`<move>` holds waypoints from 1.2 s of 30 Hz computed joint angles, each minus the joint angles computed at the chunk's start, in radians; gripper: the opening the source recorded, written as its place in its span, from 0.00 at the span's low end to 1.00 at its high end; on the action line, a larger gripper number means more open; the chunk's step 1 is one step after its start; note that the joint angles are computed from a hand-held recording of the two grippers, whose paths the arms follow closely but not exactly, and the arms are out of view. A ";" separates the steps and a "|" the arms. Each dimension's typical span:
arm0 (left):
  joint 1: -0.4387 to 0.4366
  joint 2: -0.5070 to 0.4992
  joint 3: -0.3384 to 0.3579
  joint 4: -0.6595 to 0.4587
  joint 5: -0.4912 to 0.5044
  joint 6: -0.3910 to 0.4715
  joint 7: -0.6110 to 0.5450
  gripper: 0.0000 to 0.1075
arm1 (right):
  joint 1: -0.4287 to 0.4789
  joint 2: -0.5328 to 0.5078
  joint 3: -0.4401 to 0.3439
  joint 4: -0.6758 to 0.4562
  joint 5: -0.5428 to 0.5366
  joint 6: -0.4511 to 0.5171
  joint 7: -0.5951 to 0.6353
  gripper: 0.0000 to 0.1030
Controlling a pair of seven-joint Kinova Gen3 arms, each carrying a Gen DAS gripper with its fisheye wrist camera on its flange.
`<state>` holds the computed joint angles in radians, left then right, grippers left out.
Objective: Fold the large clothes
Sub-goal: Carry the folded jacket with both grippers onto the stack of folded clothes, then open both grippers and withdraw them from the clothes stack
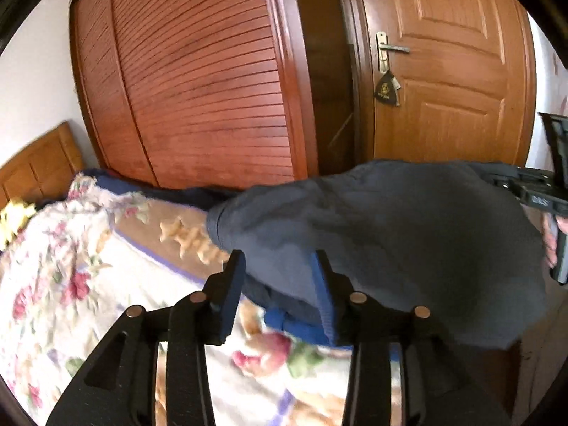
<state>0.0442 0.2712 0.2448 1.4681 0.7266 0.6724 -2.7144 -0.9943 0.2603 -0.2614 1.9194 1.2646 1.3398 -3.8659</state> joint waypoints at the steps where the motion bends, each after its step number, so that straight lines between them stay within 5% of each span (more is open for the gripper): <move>1: -0.033 -0.007 0.003 0.013 0.034 0.033 -0.016 0.38 | -0.011 0.017 0.009 -0.024 -0.018 0.031 0.013 0.32; 2: -0.051 -0.012 0.001 0.027 0.063 0.049 -0.029 0.38 | -0.040 0.028 0.037 -0.056 -0.046 0.071 0.042 0.42; 6: -0.097 -0.058 -0.039 0.139 0.208 0.042 -0.159 0.38 | -0.190 0.085 0.172 -0.178 -0.096 0.218 0.136 0.55; 10: -0.153 -0.094 -0.078 0.218 0.306 0.086 -0.248 0.38 | -0.142 0.097 0.081 -0.225 -0.023 0.209 0.204 0.56; 12: -0.162 -0.110 -0.108 0.251 0.323 0.106 -0.277 0.38 | -0.110 0.094 0.032 -0.227 0.022 0.159 0.222 0.56; 17: -0.184 -0.170 -0.177 0.345 0.364 0.118 -0.376 0.38 | -0.078 0.126 0.059 -0.285 0.008 0.003 0.346 0.56; 22: -0.235 -0.220 -0.261 0.396 0.405 0.223 -0.472 0.39 | 0.041 0.069 0.024 -0.161 -0.027 -0.161 0.239 0.59; 24: -0.266 -0.234 -0.295 0.399 0.402 0.294 -0.489 0.47 | 0.080 0.060 -0.009 -0.144 -0.037 -0.179 0.231 0.60; 27: -0.301 -0.261 -0.335 0.414 0.411 0.352 -0.521 0.72 | 0.027 0.062 0.024 -0.208 -0.104 -0.096 0.282 0.61; 31: -0.350 -0.302 -0.391 0.432 0.422 0.412 -0.552 0.76 | -0.154 0.091 0.146 -0.343 -0.177 0.067 0.350 0.61; 36: -0.401 -0.350 -0.458 0.448 0.423 0.462 -0.582 0.78 | -0.201 0.132 0.074 -0.464 -0.123 0.198 0.383 0.63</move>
